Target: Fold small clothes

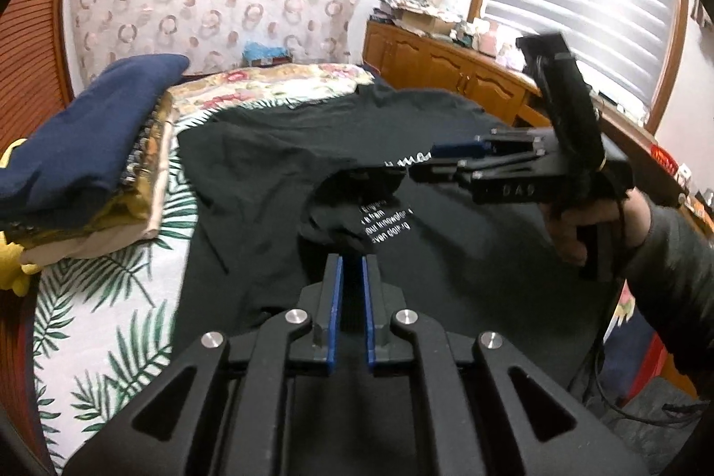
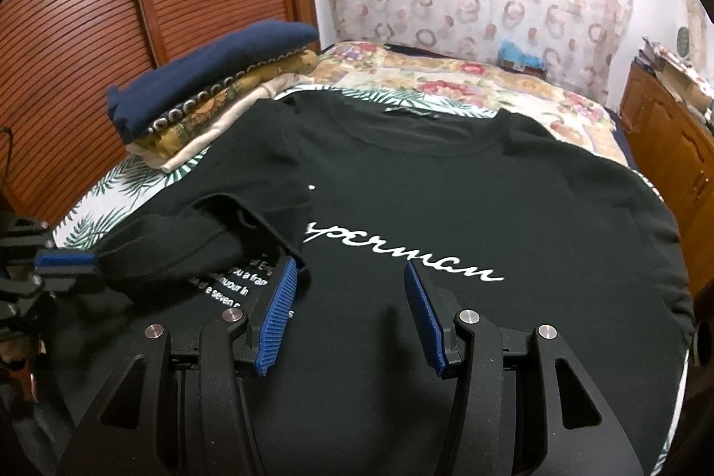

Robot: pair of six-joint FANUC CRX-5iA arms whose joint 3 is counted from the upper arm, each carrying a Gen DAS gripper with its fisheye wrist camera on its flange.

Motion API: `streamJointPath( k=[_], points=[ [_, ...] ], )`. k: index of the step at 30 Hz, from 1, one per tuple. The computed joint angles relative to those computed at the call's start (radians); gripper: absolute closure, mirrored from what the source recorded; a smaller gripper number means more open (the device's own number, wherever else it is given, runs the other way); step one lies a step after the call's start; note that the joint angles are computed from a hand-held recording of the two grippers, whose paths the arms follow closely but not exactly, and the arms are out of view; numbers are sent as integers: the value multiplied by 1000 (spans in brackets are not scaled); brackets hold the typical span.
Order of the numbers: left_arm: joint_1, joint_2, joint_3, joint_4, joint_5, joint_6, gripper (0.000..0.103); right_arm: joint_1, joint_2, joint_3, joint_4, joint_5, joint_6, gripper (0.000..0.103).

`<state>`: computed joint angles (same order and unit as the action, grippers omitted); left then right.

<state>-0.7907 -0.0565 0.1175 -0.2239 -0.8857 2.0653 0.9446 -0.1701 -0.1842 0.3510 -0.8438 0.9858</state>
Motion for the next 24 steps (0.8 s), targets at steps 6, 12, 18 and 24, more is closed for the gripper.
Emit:
streamJointPath(
  k=[6, 12, 18, 24],
  points=[
    [2, -38, -8, -68, -9, 54, 85, 3, 15, 20, -29, 14, 14, 52],
    [9, -56, -9, -110, -18, 91, 76, 3, 38, 49, -72, 2, 59, 52],
    [21, -64, -10, -123, -14, 100, 58, -3, 89, 90, -99, -40, 137, 78],
    [36, -66, -19, -112, -5, 95, 47, 26, 44, -29, 205, 54, -22, 102]
  ],
)
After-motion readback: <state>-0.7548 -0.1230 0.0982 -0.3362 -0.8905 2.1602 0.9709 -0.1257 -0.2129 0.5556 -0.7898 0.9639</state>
